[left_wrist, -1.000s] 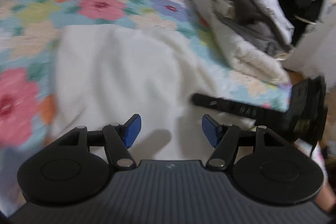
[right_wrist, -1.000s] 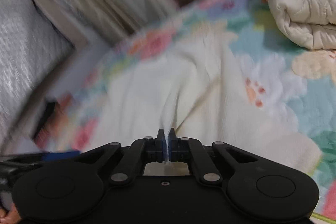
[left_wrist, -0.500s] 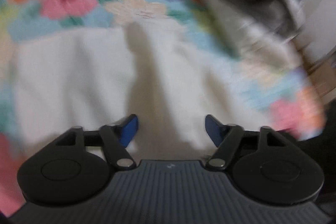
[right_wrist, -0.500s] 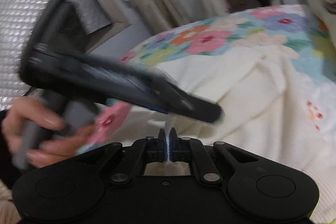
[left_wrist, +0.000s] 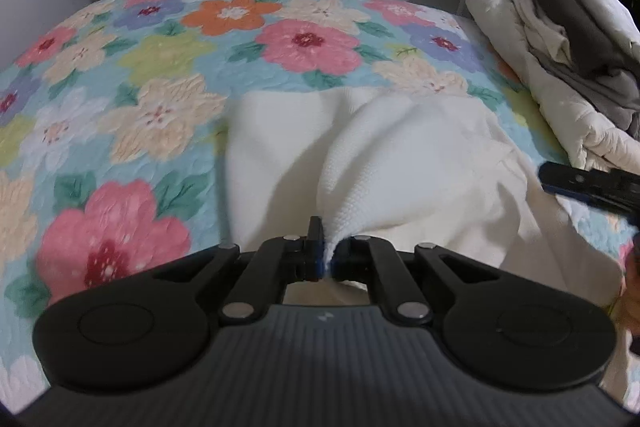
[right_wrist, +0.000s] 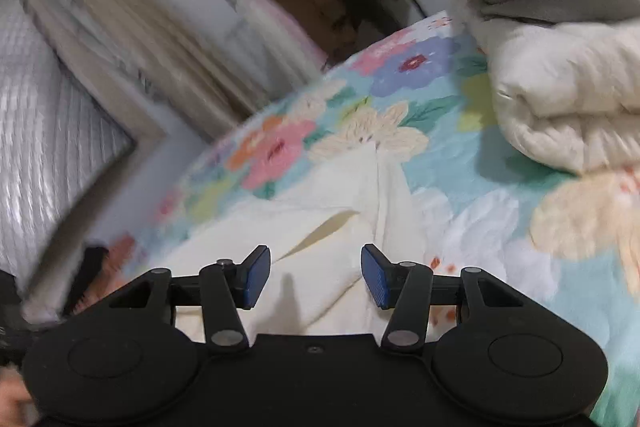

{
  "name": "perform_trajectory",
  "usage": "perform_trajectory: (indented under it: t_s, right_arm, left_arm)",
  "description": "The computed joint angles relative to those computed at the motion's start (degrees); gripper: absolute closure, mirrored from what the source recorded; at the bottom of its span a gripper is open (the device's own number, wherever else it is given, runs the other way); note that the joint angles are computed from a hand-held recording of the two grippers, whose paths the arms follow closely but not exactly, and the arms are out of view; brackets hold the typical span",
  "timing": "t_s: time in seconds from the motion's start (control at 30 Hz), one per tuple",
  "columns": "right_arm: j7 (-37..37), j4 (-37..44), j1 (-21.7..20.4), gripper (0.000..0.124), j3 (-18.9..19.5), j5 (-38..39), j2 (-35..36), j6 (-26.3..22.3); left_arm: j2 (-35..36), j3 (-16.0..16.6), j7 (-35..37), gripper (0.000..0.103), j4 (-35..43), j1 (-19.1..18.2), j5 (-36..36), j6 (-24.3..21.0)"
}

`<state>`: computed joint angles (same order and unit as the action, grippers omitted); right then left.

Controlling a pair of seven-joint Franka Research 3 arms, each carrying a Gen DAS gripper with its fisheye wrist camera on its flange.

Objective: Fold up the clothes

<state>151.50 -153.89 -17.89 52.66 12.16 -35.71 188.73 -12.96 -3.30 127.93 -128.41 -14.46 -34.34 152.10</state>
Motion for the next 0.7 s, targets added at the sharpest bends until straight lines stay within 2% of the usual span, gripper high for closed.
perform_trajectory:
  t_s: [0.07,0.2,0.23,0.27,0.3,0.33,0.47,0.53,0.57,0.6,0.63,0.67,0.7]
  right_arm:
    - [-1.96,2.66,-4.22,0.068,2.44,-3.09,-0.61,-4.98]
    - [-0.19,5.29,-9.36,0.068,5.56,-7.12,3.65,-5.01]
    - [-0.11,5.59,-9.91,0.071,6.20,-8.17,3.65,-4.49]
    - [-0.20,5.90,-10.45,0.101,6.87,-9.05,3.60,-3.95]
    - [-0.43,6.22,-11.02,0.118,7.58,-9.77,3.53,-3.41]
    - [0.16,5.86,-10.33,0.118,7.59,-9.37,2.40,-2.15]
    - [-1.20,7.30,-2.58,0.118,1.16,-7.92,3.42,-3.20]
    - [-1.99,8.61,1.26,0.118,-2.28,-5.74,6.31,-3.53]
    - [-0.87,9.23,1.19,0.118,-2.37,-6.55,5.71,-5.22]
    - [-1.27,10.32,-0.20,0.118,-1.18,-8.06,4.17,-8.44]
    - [-2.19,11.71,-1.69,0.118,-0.05,-10.65,3.52,-11.82]
    - [-3.66,13.24,-2.64,0.118,0.87,-13.57,2.96,-15.93]
    - [-3.95,13.58,-2.94,0.118,1.30,-15.29,2.65,-17.32]
  left_arm:
    - [0.29,0.20,0.97,0.100,-0.24,0.06,0.31,-0.23]
    - [1.29,0.01,2.37,0.100,0.68,0.22,-0.52,-1.31]
    - [1.39,-0.08,2.74,0.100,0.84,0.22,-0.91,-1.45]
    - [1.50,-0.17,3.11,0.100,1.00,0.22,-1.30,-1.59]
    - [1.54,-0.10,3.95,0.100,1.25,0.08,-2.21,-2.02]
    - [1.48,0.18,5.61,0.100,1.53,-0.24,-3.88,-2.70]
    - [0.50,1.07,12.02,0.095,2.47,-1.17,-11.64,-7.20]
    - [0.15,1.41,12.73,0.079,3.33,-0.95,-15.42,-11.09]
    - [0.24,1.68,12.46,0.074,3.96,-0.67,-17.57,-13.31]
    - [0.52,1.67,11.84,0.064,4.52,-0.24,-19.36,-14.80]
    - [0.82,1.61,11.16,0.058,5.07,0.23,-21.11,-16.21]
    - [1.12,1.53,10.43,0.057,5.60,0.72,-22.84,-17.60]
    - [1.79,1.16,9.17,0.056,6.43,1.27,-23.53,-18.79]
